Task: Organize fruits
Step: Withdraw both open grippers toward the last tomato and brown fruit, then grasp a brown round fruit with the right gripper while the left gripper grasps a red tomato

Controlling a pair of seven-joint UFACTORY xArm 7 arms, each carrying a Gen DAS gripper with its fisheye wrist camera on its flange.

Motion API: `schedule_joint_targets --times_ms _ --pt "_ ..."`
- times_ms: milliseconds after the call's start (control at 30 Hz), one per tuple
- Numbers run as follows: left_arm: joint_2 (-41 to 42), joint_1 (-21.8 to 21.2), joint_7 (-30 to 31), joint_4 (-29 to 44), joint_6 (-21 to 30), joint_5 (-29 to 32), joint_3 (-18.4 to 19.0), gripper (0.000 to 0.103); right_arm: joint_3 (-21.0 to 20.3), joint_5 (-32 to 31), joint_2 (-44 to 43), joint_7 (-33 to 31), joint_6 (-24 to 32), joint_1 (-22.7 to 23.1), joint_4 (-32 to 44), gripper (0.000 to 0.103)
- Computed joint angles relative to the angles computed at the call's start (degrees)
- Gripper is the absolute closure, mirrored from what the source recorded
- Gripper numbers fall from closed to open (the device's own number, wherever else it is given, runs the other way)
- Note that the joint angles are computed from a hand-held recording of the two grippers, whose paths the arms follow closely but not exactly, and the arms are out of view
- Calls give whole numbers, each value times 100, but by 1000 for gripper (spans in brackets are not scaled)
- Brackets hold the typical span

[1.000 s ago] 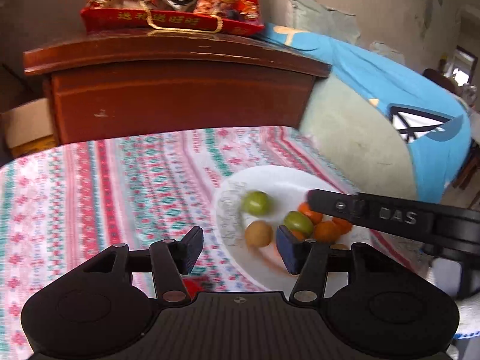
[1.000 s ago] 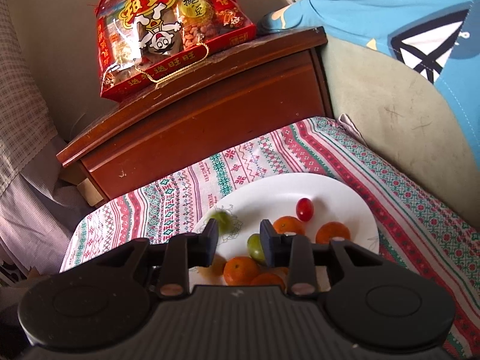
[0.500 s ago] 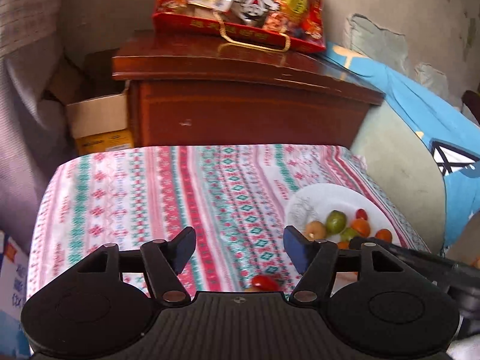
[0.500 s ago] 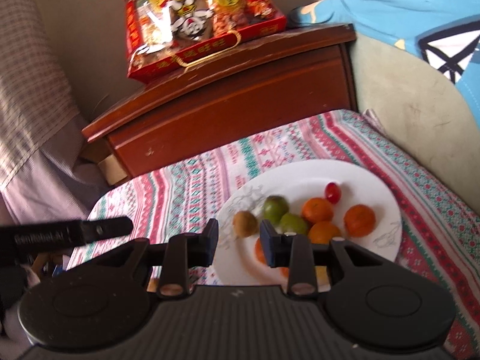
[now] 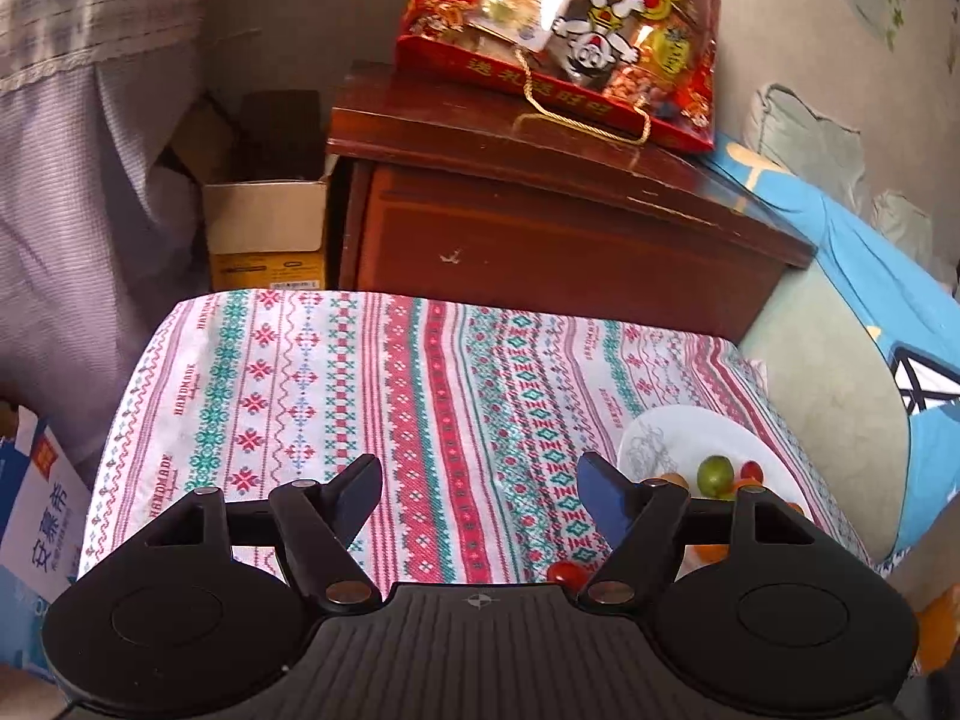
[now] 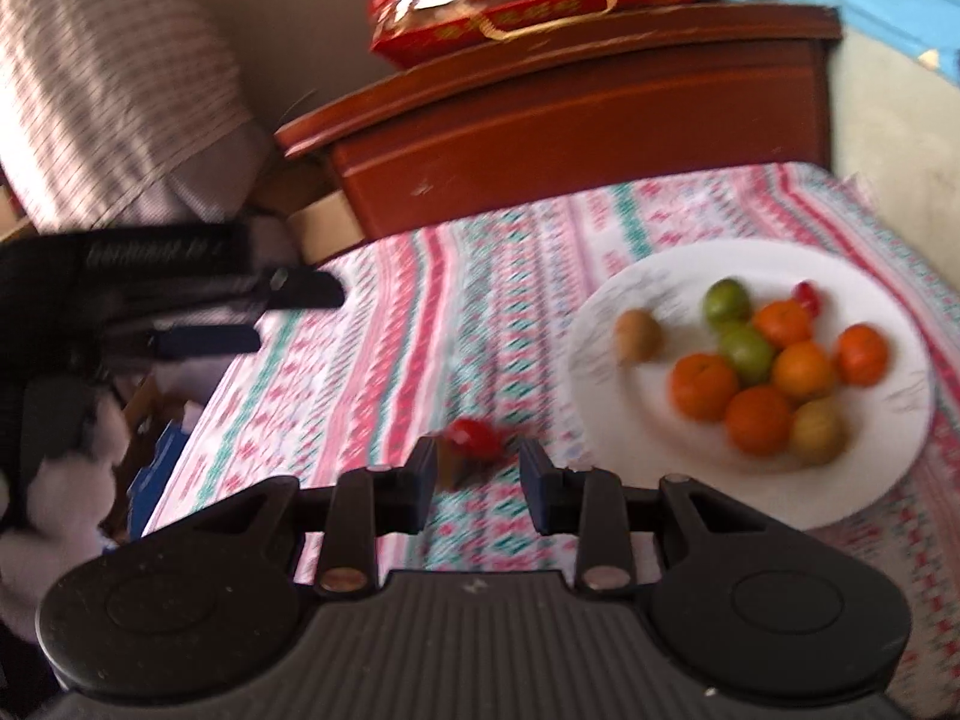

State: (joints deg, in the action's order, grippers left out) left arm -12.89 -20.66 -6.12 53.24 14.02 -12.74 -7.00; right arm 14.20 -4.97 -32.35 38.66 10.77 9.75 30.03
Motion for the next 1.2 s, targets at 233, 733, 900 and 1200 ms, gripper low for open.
schedule_joint_targets --times_ms 233,733,900,1200 --pt "6 137 -206 -51 -10 187 -42 30 474 -364 511 255 -155 -307 210 71" --pt "-22 134 -130 -159 -65 183 23 30 635 -1101 857 871 -222 -638 437 78" --pt "-5 62 -1 -241 -80 153 28 31 355 -877 504 697 104 -271 272 78" --pt "75 -498 1155 -501 -248 -350 117 32 -54 -576 -599 247 1257 -54 -9 78"
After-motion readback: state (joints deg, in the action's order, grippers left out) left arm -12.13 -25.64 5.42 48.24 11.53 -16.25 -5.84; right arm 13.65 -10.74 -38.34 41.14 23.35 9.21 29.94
